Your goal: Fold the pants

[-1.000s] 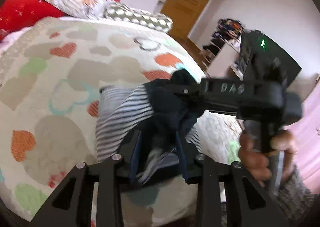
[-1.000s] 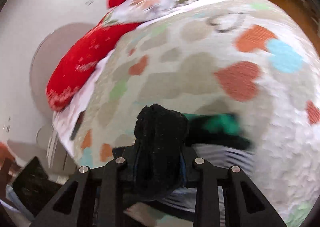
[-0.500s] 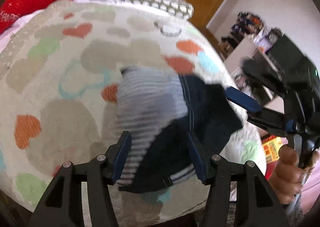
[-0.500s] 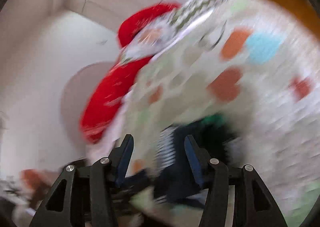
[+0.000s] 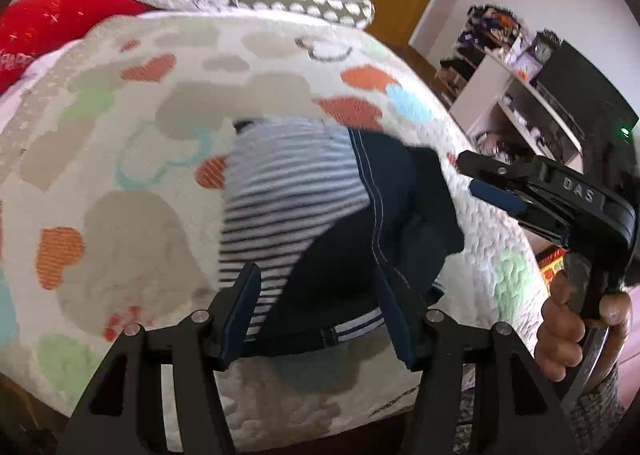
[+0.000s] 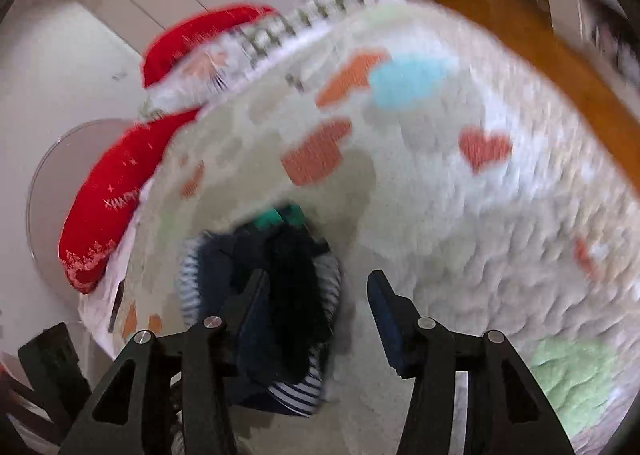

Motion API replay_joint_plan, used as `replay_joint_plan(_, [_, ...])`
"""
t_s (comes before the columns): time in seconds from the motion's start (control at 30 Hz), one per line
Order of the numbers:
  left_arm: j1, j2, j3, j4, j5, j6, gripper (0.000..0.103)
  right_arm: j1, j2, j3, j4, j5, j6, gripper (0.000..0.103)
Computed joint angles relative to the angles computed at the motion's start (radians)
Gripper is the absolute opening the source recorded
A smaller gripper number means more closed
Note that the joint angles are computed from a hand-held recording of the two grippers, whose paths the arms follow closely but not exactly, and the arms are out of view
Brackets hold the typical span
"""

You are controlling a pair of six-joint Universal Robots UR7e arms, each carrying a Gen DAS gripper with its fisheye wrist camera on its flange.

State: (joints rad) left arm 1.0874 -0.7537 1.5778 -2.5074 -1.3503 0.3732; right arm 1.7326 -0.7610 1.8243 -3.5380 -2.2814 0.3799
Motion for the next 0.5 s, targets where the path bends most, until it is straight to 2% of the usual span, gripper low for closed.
replay_joint_plan(0.1, [-0.002, -0.010, 0.012, -0.035, 0.034, -0.027, 0.059, 0.043, 0.042, -0.040, -0.081, -0.054, -0.124, 0.056])
replay_joint_plan(0.17, [-0.003, -0.009, 0.017, -0.049, 0.065, -0.042, 0.059, 0.054, 0.061, -0.043, -0.118, -0.039, -0.174, 0.054])
replay_joint_plan(0.23, [-0.008, -0.003, 0.023, -0.059, 0.099, -0.046, 0.059, 0.054, 0.077, -0.057, -0.094, -0.024, -0.205, 0.051])
replay_joint_plan(0.33, [-0.018, 0.010, 0.045, -0.084, 0.166, -0.035, 0.062, 0.045, 0.076, -0.045, -0.009, -0.034, -0.136, 0.049])
replay_joint_plan(0.37, [-0.019, 0.016, 0.044, -0.070, 0.181, -0.034, 0.065, 0.038, 0.076, -0.037, 0.028, -0.047, -0.095, 0.049])
replay_joint_plan(0.43, [-0.021, 0.028, 0.042, -0.038, 0.213, -0.044, 0.065, 0.019, 0.070, -0.020, 0.097, -0.050, -0.041, 0.049])
replay_joint_plan(0.5, [-0.024, 0.026, 0.054, -0.057, 0.228, -0.042, 0.065, 0.004, 0.076, -0.001, 0.069, -0.031, -0.029, 0.054])
